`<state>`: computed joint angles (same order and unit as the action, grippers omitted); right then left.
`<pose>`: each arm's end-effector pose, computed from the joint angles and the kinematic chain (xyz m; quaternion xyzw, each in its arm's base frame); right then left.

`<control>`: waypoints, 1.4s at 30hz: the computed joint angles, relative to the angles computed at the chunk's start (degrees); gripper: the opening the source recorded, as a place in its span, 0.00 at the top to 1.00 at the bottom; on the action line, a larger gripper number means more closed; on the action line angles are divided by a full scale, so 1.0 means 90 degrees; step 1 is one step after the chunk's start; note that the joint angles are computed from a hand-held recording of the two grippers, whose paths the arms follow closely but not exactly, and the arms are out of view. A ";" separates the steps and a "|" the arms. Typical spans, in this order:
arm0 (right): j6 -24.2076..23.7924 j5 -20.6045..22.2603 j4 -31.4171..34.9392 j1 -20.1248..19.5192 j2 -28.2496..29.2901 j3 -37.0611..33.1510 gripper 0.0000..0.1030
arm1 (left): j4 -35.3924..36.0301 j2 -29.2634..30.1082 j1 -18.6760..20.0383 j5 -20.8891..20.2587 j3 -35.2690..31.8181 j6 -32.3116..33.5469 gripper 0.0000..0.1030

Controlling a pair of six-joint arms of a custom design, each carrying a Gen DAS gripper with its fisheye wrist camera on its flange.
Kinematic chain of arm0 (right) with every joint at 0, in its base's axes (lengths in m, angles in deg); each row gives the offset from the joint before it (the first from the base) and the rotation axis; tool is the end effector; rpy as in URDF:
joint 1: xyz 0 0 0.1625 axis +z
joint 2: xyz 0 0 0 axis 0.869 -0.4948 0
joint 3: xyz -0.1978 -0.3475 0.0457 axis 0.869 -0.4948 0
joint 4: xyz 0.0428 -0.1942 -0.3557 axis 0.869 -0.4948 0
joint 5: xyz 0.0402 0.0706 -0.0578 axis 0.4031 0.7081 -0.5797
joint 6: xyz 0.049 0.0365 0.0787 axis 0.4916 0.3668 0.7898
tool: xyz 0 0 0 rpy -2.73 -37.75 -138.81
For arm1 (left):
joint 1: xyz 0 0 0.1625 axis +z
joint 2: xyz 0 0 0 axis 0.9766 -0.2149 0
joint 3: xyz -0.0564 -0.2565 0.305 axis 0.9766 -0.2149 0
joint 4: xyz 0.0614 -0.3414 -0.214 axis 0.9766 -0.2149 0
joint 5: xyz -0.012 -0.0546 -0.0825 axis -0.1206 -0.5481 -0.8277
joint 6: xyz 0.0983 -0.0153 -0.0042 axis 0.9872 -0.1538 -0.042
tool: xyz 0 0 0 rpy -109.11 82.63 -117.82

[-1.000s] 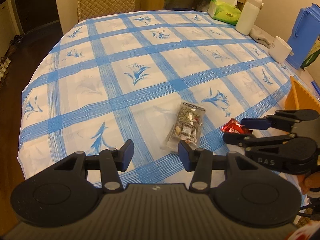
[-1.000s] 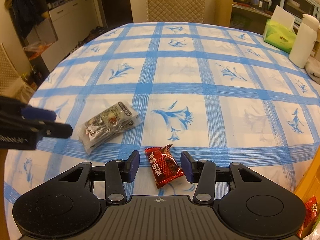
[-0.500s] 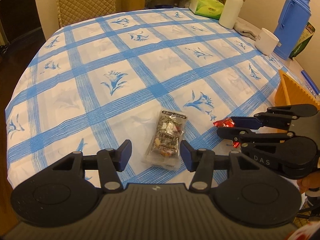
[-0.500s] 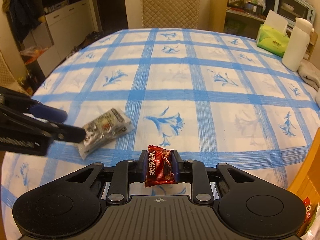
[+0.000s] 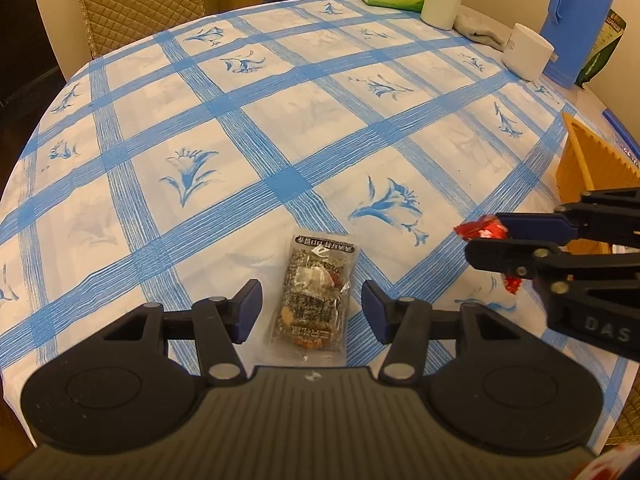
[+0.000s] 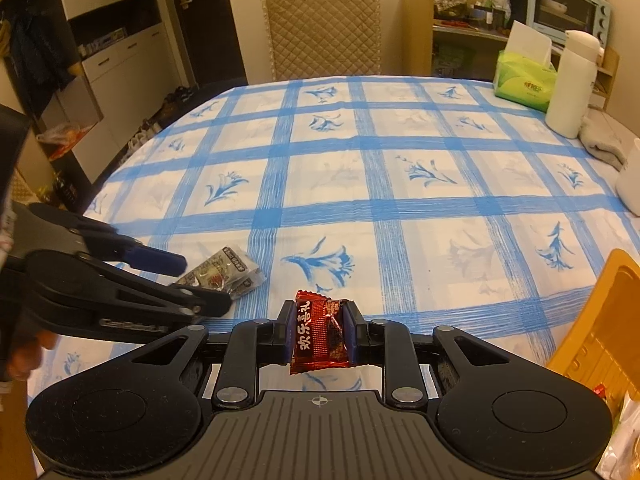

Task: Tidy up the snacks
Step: 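Carry both packets over the orange tray with both grippers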

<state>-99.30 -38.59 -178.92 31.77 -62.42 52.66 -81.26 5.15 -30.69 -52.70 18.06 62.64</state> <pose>0.1101 -0.4814 0.2167 0.1340 -0.8995 0.3214 0.2640 -0.2741 -0.5675 0.0401 0.3450 0.8944 -0.1220 0.2572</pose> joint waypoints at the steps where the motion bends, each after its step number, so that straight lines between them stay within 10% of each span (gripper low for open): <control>1: 0.0018 0.0005 -0.0003 -0.0001 -0.0023 0.0011 0.76 | 0.0003 0.0029 0.0001 0.0022 -0.0019 0.0010 0.51; 11: 0.0206 0.0012 -0.0019 0.0011 -0.0247 0.0191 0.76 | 0.0027 0.0093 -0.0052 0.0124 -0.0008 0.0051 0.66; 42: 0.0795 0.0251 0.0216 0.0214 -0.2362 0.1832 0.76 | 0.0100 -0.1085 -0.1345 -0.0339 0.1199 -0.0870 0.67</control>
<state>-92.14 -36.33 -176.98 33.70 -83.68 69.15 -80.36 -4.62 -42.79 -55.75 28.85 54.81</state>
